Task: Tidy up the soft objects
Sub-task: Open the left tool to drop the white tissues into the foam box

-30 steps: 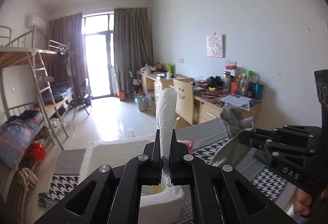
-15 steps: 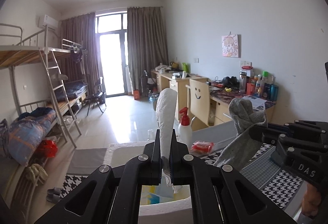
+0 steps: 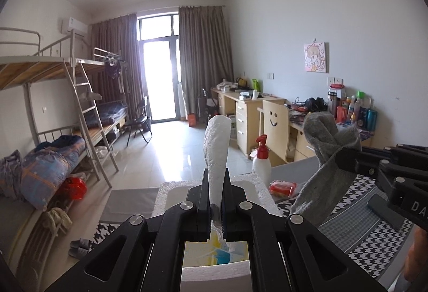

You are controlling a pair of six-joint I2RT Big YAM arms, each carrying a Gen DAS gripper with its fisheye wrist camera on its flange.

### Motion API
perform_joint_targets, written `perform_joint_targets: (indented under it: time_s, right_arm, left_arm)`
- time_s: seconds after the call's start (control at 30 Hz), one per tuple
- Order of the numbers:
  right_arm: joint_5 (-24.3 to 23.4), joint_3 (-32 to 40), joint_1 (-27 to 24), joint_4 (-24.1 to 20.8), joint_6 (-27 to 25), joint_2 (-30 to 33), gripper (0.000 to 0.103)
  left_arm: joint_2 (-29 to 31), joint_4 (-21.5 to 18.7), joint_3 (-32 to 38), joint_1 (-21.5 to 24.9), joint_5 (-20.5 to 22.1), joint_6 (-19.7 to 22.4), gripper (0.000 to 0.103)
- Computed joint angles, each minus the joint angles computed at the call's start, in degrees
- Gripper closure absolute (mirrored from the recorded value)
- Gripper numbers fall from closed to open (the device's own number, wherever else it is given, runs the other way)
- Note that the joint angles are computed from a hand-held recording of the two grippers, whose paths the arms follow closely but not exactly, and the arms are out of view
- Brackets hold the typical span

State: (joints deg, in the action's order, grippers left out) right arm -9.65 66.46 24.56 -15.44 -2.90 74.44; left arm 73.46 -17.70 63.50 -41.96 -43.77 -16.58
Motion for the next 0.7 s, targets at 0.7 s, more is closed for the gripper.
perform_joint_targets:
  time_s: [0.7]
  right_arm:
    - [2.33,0.55,1.49,-0.11,-1.96,0.43,0.090]
  left_arm:
    - [2.78,-4.60,0.85,4.61,7.49,-4.45,0.097]
